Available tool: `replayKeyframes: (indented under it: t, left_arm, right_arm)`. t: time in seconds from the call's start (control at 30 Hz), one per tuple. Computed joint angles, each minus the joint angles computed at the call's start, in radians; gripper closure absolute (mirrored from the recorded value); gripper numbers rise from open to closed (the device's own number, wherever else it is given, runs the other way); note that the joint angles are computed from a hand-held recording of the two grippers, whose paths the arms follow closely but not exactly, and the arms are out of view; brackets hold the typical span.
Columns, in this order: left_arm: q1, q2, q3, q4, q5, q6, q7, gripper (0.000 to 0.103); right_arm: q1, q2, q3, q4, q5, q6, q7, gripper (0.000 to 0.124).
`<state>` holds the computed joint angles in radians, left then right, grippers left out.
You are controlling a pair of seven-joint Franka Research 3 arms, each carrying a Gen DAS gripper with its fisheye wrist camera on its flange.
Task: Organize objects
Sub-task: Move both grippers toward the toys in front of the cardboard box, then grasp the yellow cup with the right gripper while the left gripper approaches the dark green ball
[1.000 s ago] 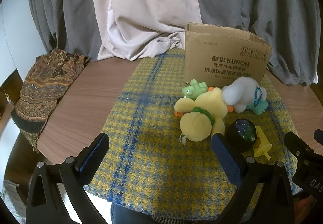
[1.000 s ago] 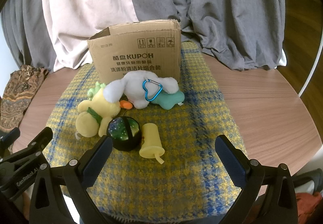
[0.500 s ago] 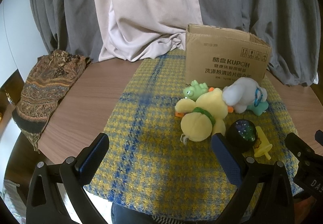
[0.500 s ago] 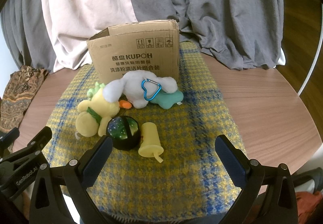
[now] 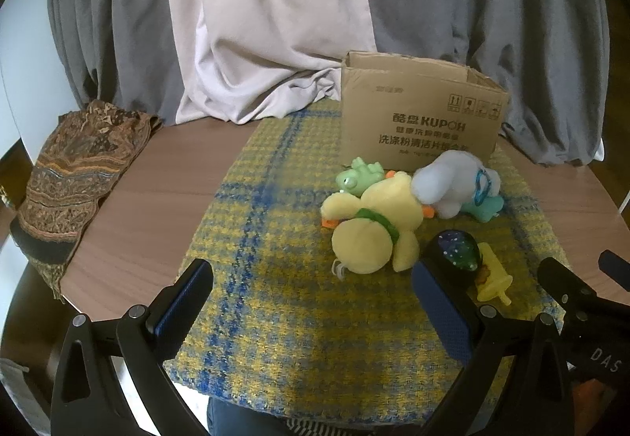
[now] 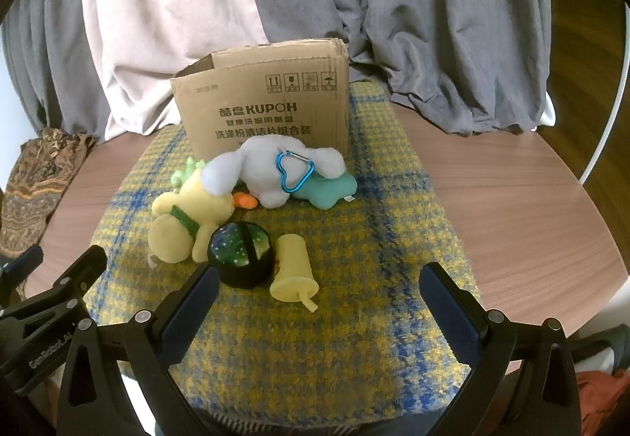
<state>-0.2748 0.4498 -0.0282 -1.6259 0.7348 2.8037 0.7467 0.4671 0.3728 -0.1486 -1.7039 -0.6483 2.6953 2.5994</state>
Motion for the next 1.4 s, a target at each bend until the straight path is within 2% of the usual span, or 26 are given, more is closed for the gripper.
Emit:
replayKeyframes:
  t: [0.17,0.37,0.87,1.17,1.4]
  left_arm:
    - [-0.004,0.002,0.004,-0.003,0.004,-0.002,-0.006,0.000]
    - [-0.029,-0.001,0.032,-0.010,0.073,0.017,-0.067,0.000]
    - [0.002,0.062,-0.003,0.029,-0.015,-0.006,-0.003,0.000]
    - [-0.019,0.121,0.025,0.074,-0.024,0.024,0.012,0.000]
    - [-0.034,0.164,0.044,0.113,-0.022,0.037,0.019,0.000]
  right_arm:
    - [-0.002,-0.002,0.002,-0.006,0.006,-0.005,0.001,0.022]
    - [0.001,0.003,-0.001,-0.007,-0.003,-0.007,0.005,0.022]
    - [0.011,0.052,-0.014,0.017,0.007,0.008,-0.003,0.022]
    - [0.010,0.113,-0.025,0.053,0.074,0.028,-0.057,0.022]
    - [0.007,0.167,-0.025,0.098,0.165,0.024,-0.142,0.034]
